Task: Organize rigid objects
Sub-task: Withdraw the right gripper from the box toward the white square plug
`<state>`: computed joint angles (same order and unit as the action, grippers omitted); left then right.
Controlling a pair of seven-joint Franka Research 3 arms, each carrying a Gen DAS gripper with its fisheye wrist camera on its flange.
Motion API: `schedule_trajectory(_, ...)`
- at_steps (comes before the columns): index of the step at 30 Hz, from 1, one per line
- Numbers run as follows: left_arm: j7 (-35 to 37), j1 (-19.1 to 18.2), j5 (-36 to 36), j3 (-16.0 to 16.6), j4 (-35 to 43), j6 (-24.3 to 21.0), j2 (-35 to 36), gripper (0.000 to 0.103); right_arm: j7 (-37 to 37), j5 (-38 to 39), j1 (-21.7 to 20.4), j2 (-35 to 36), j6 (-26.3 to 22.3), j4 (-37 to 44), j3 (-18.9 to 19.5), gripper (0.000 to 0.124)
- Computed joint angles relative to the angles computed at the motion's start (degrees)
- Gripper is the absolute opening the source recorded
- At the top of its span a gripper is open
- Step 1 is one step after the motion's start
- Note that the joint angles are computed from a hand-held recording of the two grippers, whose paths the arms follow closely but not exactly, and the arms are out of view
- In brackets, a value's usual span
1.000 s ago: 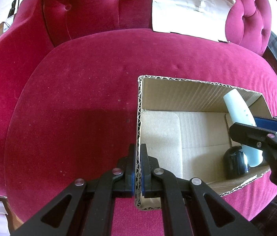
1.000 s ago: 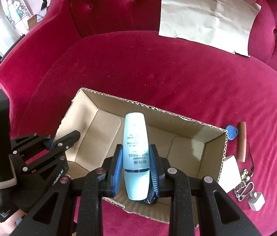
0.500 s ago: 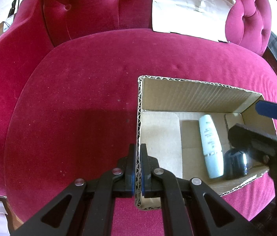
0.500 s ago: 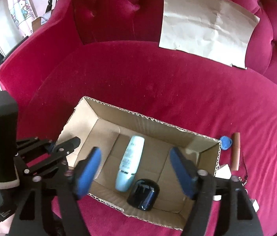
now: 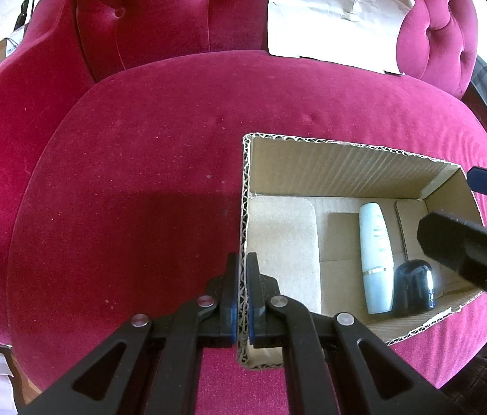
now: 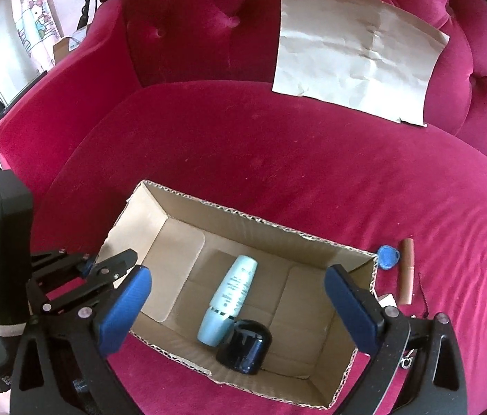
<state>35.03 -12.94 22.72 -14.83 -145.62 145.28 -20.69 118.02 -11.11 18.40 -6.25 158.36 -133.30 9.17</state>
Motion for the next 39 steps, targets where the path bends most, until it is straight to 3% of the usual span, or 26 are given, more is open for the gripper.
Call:
schedule_trajectory(13,-0.46,0.03,0.50,-0.08,0.32,0.10,0.48,0.003,5.10,-4.98,-2.07,-3.02,-1.12,-1.20,0.61,0.102)
schedule_trajectory(29,-0.66,0.00,0.63,-0.10,-0.01,0.02,0.09,0.003,16.76,-12.51,-11.40,-11.07,-4.72,-5.63,2.61,0.102)
schedule_trajectory(39,-1.12,0.01,0.93,-0.31,0.03,-0.12,0.10,0.003,17.48,-11.87,-15.58,-15.33,-7.77,-9.45,1.18,0.102)
